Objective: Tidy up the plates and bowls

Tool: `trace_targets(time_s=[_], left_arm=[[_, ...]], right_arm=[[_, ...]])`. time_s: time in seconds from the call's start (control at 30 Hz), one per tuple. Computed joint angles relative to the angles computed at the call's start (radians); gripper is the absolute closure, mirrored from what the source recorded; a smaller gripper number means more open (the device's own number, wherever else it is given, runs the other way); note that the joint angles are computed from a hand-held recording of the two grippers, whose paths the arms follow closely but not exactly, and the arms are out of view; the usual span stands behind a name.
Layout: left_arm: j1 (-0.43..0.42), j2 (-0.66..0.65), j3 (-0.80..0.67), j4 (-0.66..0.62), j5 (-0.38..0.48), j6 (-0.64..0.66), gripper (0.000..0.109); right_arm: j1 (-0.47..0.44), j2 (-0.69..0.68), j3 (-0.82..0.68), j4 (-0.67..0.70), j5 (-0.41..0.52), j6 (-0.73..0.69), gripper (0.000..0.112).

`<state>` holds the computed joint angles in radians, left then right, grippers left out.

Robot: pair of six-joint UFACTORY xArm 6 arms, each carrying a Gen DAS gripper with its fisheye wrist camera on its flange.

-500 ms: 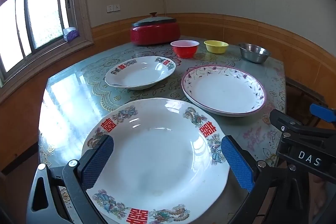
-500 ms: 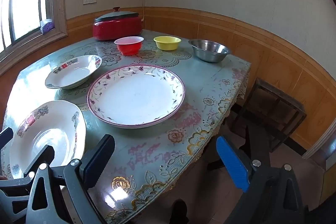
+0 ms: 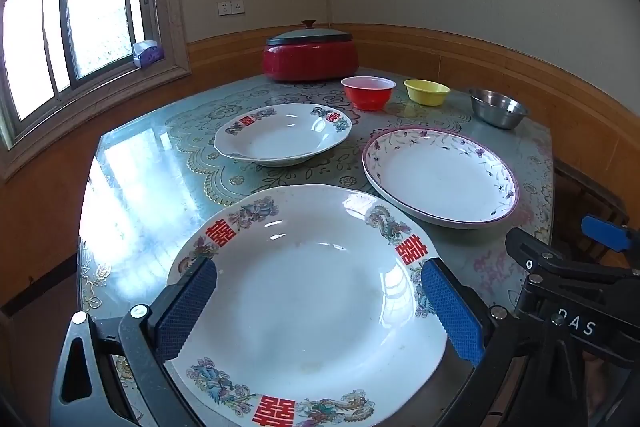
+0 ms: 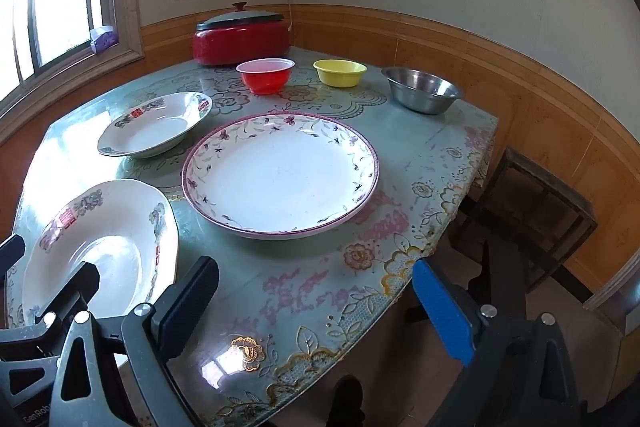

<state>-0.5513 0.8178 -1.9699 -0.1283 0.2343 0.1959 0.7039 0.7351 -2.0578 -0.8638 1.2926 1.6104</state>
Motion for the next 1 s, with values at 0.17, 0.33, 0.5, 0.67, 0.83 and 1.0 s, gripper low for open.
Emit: trace_targets(time_s=[0.17,0.33,0.5,0.67,0.83,1.0], left_arm=[[0.000,0.003,-0.009,-0.006,0.005,0.002,0.006],[0.000,0.004,-0.011,-0.013,0.009,0.010,0.006],[0.000,-0.001,-0.002,-0.029,0.002,0.022,0.006],[0.000,-0.002,-0.003,-0.027,0.004,0.021,0.006],[0.000,-0.001,-0.003,-0.032,0.003,0.026,0.006],[0.001,-0.001,-0.004,-0.028,0.006,0.021,0.006]], right_arm=[[0.001,-0.003,0.003,-0.004,-0.001,0.001,0.013],[0.000,0.001,-0.002,0.001,-0.001,0.000,0.013],[0.003,-0.003,0.007,-0.006,-0.003,0.007,0.013],[0.003,-0.008,0.015,-0.007,-0.005,0.014,0.013],[0.002,-0.008,0.017,-0.005,-0.009,0.015,0.013],[0.002,-0.006,0.014,-0.003,-0.011,0.014,0.013]])
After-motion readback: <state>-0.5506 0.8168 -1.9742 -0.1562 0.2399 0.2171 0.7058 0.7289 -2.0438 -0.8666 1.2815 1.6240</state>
